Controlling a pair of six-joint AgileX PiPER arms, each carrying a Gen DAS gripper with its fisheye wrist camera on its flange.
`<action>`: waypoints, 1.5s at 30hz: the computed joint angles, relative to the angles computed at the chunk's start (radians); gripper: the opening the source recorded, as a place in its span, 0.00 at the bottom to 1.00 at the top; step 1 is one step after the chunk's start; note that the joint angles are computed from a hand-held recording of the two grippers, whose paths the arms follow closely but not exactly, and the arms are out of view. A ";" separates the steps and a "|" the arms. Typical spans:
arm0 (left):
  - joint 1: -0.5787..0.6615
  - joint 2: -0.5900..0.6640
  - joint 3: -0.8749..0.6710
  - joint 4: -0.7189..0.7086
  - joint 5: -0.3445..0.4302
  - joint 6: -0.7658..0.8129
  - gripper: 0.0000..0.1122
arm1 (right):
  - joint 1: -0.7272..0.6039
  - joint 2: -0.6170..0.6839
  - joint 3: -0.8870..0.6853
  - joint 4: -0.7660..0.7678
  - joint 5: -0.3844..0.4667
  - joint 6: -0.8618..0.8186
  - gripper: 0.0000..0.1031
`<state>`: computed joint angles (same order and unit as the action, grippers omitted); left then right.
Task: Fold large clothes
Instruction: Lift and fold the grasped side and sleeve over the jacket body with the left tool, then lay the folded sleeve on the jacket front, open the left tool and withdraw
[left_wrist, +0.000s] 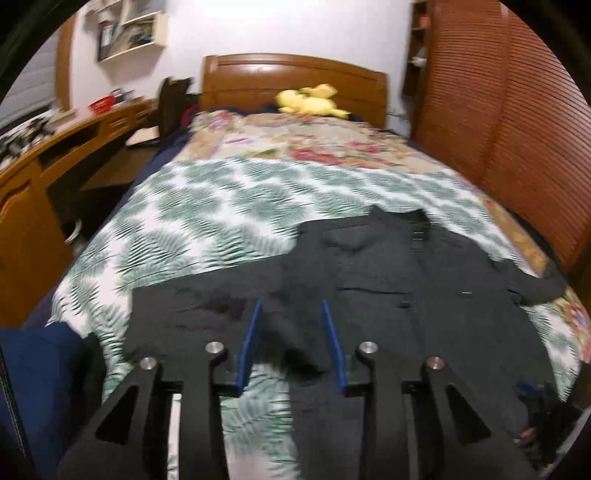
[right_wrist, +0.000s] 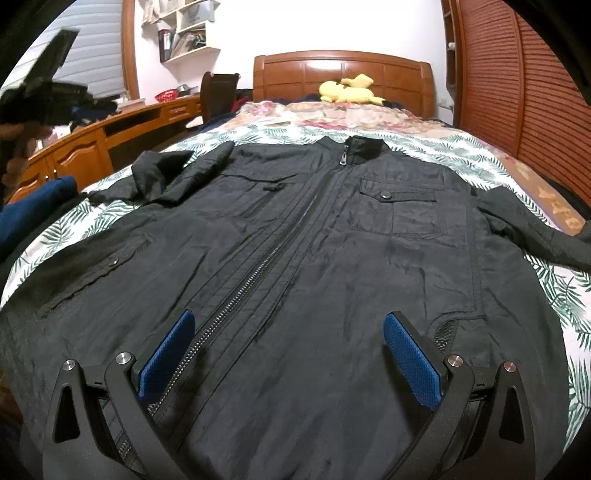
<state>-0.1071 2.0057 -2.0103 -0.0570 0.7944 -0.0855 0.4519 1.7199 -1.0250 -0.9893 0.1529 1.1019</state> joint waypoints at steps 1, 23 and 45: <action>0.017 0.012 0.004 0.019 -0.004 -0.012 0.32 | 0.001 0.001 -0.001 -0.002 0.002 0.001 1.00; 0.175 0.367 -0.165 0.071 0.057 -0.081 0.33 | 0.015 0.033 -0.045 0.102 0.052 -0.121 1.00; -0.080 -0.117 0.131 0.160 -0.058 -0.096 0.09 | -0.010 -0.099 0.039 0.338 0.047 -0.329 1.00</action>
<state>-0.1867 1.8884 -1.8794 0.1034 0.7364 -0.1812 0.4422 1.6213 -0.9861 -0.6511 0.2003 0.7730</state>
